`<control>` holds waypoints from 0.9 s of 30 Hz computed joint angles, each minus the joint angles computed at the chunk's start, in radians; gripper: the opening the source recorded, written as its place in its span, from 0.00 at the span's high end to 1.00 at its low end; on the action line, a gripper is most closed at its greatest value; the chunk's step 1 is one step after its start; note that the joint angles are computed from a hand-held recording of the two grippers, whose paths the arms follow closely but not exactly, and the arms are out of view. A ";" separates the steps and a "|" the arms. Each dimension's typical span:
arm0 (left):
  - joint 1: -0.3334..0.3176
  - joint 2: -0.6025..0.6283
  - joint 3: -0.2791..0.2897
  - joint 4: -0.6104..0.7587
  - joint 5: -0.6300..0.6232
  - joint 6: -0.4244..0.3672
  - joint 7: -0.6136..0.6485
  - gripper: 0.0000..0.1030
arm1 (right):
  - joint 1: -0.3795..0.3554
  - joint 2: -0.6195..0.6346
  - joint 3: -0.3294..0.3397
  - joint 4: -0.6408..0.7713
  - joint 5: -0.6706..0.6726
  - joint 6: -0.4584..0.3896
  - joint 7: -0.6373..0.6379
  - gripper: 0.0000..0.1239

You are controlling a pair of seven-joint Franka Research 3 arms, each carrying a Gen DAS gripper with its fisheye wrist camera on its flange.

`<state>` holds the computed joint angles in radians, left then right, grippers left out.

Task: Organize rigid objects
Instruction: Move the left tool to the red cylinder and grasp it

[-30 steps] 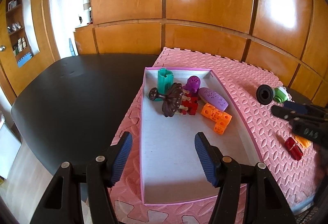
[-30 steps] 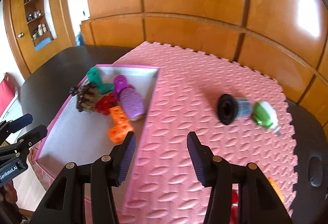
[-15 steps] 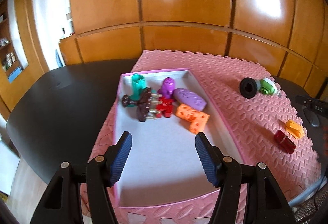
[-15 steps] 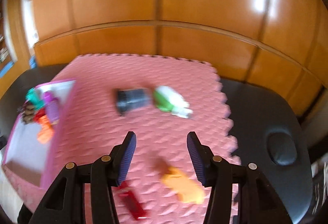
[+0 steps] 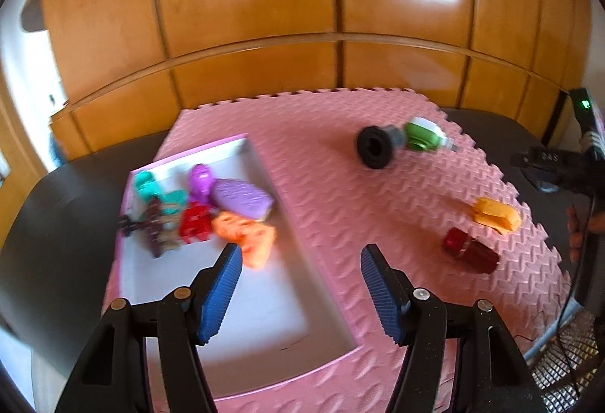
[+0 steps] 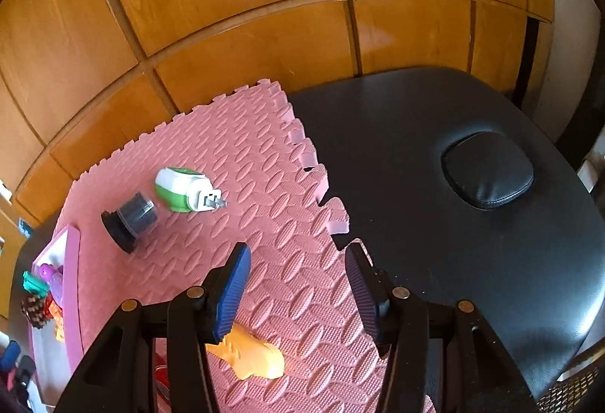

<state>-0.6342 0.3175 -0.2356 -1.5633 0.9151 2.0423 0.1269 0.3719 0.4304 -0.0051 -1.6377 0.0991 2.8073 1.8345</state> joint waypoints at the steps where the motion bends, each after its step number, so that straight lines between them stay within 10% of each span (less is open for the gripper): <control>1: 0.000 0.018 -0.002 0.021 -0.002 0.005 0.017 0.36 | -0.008 0.001 0.008 0.003 0.011 -0.003 -0.007 0.58; 18: -0.046 0.238 0.047 0.277 -0.157 0.131 0.261 0.35 | -0.041 0.017 0.036 0.036 0.089 -0.053 -0.040 0.58; 27: -0.113 0.410 0.091 0.512 -0.193 0.157 0.515 0.15 | -0.054 0.017 0.054 0.041 0.131 -0.069 -0.079 0.58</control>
